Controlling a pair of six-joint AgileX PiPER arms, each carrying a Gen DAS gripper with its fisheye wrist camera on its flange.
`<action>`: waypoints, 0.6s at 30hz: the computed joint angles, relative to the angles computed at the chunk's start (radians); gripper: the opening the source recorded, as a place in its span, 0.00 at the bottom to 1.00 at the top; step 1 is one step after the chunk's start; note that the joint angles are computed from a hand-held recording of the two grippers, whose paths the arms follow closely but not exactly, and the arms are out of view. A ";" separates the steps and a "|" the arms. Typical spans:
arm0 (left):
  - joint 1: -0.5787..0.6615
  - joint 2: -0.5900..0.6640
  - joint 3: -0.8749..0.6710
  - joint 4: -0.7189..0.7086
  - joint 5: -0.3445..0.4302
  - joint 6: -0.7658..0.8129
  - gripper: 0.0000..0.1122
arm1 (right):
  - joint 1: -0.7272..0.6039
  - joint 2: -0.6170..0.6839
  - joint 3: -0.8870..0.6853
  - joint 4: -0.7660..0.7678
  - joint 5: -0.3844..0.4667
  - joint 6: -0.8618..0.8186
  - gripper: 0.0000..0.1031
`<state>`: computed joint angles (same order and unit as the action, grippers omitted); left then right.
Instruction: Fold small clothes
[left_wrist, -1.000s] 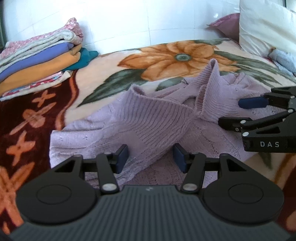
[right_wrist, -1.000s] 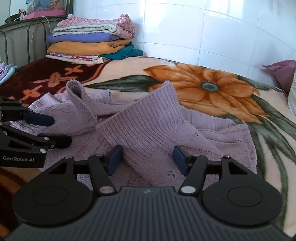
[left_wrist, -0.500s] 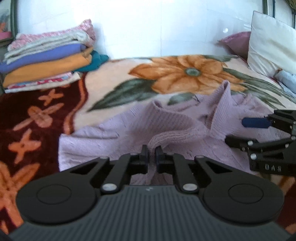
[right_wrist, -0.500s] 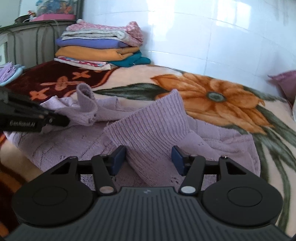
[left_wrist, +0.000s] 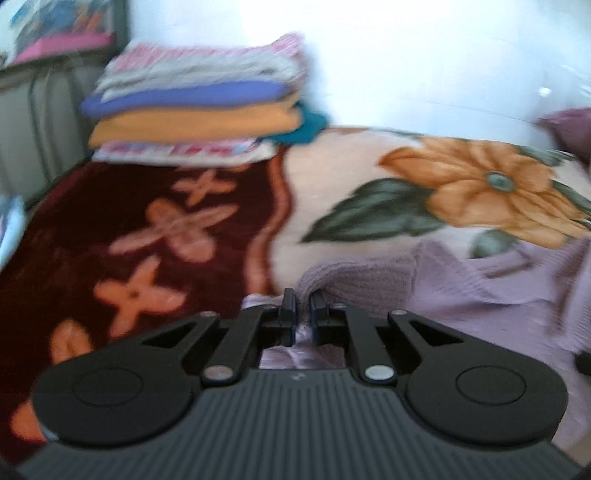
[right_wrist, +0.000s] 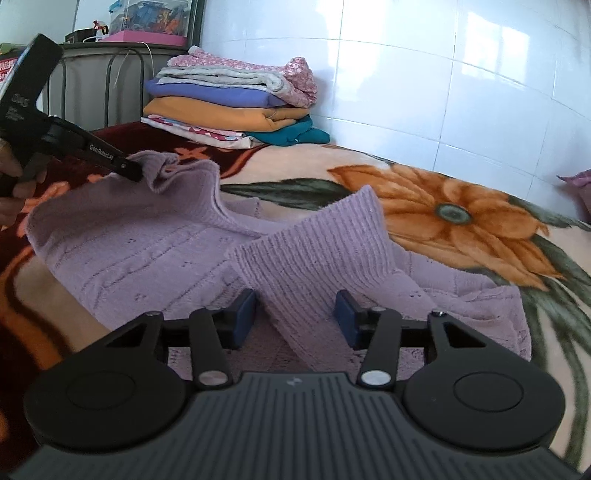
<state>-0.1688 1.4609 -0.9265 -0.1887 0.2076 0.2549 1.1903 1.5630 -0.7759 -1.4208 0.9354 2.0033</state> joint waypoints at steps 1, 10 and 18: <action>0.014 0.022 -0.020 -0.016 0.021 0.008 0.10 | -0.003 0.006 -0.003 0.000 0.003 -0.006 0.49; 0.052 0.043 -0.049 -0.206 0.082 0.230 0.12 | -0.008 0.036 -0.048 0.029 0.088 -0.058 0.11; 0.059 0.021 -0.044 -0.294 0.099 0.394 0.12 | -0.091 -0.096 -0.007 0.017 0.177 -0.030 0.11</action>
<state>-0.1102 1.4818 -0.9700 -0.4824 0.3062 0.6489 1.0994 1.4672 -0.7834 -1.4037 1.1124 1.9737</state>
